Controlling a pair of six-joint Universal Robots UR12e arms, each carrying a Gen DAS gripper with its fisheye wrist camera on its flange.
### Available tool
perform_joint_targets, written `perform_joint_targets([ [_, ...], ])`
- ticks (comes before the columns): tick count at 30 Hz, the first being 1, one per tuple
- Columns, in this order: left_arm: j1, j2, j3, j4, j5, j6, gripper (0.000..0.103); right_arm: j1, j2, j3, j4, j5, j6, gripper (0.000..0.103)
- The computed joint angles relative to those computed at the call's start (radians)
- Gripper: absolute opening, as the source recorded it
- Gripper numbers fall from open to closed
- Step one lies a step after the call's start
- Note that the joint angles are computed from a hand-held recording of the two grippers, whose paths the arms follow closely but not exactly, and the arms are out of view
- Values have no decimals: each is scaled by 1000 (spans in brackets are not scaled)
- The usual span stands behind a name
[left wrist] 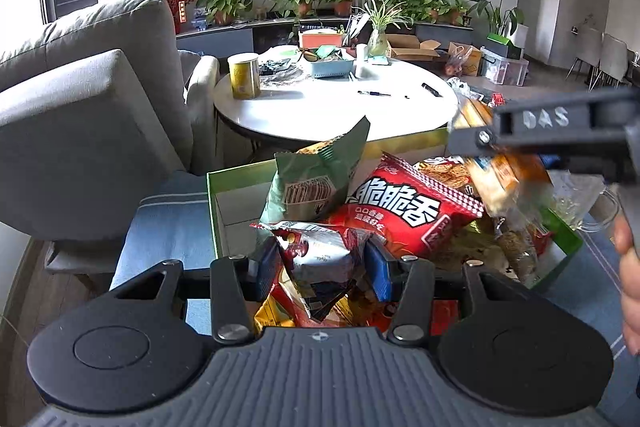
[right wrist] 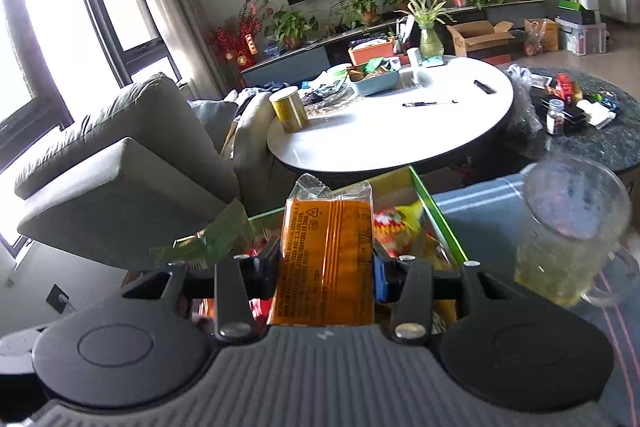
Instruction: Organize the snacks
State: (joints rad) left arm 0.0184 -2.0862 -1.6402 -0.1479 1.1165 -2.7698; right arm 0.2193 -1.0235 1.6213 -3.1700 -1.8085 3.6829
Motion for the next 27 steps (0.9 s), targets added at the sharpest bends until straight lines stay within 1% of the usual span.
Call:
perform_joint_targets([
  [4, -1, -4, 2, 3, 0, 8, 44, -1, 25, -47, 23, -4, -30, 84],
  [6, -1, -5, 3, 2, -3, 12, 44, -1, 35, -66, 51, -9, -43, 84],
  [9, 1, -3, 0, -1, -8, 23, 44, -4, 47, -90, 110, 6, -69, 84],
  [11, 2, -1, -3, 3, -6, 30, 45, -4, 48, -92, 133, 6, -64, 84],
  [12, 2, -1, -4, 7, -3, 35, 45, -4, 46, -85, 124, 4, -54, 84],
  [14, 1, 1, -9, 18, 0, 46, 50, -7, 37, -65, 81, 4, -20, 85],
  [17, 2, 3, -12, 29, -2, 47, 51, -9, 21, -43, 36, -1, 24, 85],
  [21, 8, 12, -23, 42, -19, 38, 54, -8, -4, -20, 9, -13, 42, 85],
  [22, 10, 15, -28, 51, -23, 38, 56, -7, -12, -9, 0, -15, 46, 85],
  [25, 14, 24, -39, 76, -33, 33, 60, -2, -26, 11, -17, -10, 40, 85],
  [27, 18, 30, -45, 90, -39, 27, 60, 5, -34, 25, -27, -8, 30, 85],
])
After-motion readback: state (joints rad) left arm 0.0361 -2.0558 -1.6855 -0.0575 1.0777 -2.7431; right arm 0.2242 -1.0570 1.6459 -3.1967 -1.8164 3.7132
